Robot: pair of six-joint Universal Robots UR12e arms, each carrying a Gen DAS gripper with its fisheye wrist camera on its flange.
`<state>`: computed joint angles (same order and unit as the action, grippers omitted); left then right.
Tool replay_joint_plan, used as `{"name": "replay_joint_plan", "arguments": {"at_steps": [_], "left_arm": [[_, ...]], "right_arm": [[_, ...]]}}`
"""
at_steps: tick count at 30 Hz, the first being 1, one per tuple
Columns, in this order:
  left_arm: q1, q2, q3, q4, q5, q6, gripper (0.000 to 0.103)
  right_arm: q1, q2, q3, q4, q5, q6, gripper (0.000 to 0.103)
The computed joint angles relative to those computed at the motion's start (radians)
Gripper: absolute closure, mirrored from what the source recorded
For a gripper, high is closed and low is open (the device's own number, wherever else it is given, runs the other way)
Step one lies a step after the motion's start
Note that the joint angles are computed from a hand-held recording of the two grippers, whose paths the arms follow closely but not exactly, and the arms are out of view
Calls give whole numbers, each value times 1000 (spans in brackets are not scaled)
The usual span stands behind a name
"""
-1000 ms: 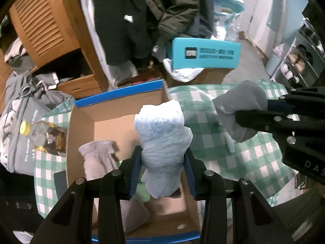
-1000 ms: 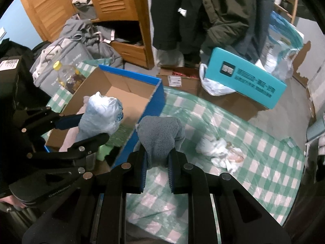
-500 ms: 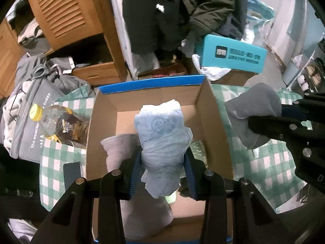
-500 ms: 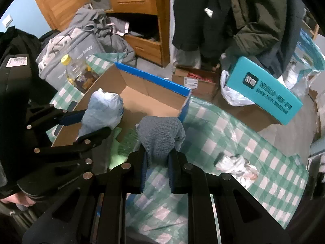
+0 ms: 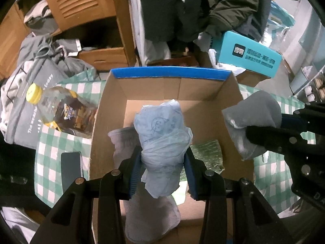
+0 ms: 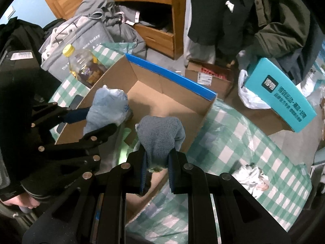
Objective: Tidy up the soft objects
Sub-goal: 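Open the left tool to drop the bag while the right drops the grey sock in the box, then move both tools back toward the remaining white socks on the table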
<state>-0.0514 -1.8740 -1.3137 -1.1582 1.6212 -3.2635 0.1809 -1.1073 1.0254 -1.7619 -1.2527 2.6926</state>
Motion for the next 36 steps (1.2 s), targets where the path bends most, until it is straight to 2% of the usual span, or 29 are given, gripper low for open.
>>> {"name": "replay_joint_plan", "arguments": {"at_steps": [6, 8, 10, 13, 15, 19, 36], "left_arm": [[3, 1, 0, -2, 8, -13, 57], [2, 0, 3, -6, 14, -9, 49], [0, -1, 4, -5, 16, -4, 46], [-2, -1, 6, -5, 17, 0, 45], [-4, 0, 6, -3, 20, 0, 41], [-6, 4, 3, 10, 21, -5, 39], [-32, -6, 28, 14, 28, 11, 38]], "right_arm": [[7, 11, -9, -5, -4, -2, 79], [7, 11, -10, -3, 4, -6, 74], [5, 8, -4, -13, 8, -5, 62], [4, 6, 1, -27, 3, 0, 60], [3, 6, 0, -33, 2, 10, 60], [-3, 0, 8, -51, 8, 22, 52], [-32, -30, 53, -85, -4, 28, 51]]}}
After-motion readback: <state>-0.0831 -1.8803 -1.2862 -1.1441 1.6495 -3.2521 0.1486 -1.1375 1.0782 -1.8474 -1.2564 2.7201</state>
